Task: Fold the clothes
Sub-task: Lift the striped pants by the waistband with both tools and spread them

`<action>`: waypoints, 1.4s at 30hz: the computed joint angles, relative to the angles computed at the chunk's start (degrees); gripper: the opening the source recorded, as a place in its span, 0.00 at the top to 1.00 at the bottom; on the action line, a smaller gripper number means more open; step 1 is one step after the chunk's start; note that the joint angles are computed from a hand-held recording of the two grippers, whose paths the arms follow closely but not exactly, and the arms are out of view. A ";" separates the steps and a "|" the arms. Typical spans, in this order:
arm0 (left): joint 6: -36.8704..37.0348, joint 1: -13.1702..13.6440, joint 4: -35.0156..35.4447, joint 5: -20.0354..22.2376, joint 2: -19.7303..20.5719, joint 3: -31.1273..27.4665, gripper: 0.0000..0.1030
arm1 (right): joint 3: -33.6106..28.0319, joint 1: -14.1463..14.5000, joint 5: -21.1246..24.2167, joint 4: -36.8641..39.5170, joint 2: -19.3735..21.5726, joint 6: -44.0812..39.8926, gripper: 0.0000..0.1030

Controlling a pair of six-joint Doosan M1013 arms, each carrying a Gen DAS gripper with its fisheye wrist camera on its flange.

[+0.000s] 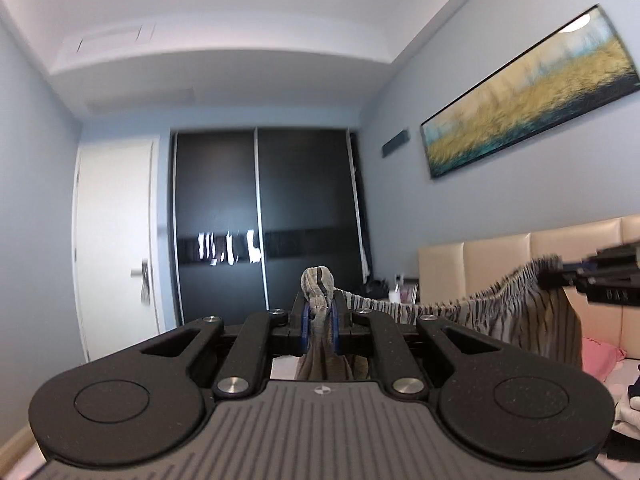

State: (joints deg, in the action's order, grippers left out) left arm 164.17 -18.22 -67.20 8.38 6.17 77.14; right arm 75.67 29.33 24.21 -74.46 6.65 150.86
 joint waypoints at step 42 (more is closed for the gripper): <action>-12.83 -0.23 49.56 52.06 -2.82 19.23 0.90 | 19.67 -2.07 33.31 75.84 -5.14 -86.79 0.88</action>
State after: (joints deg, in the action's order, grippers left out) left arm 151.34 -18.45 -17.65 60.44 3.36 96.37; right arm 95.34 27.26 57.53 1.38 1.51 64.08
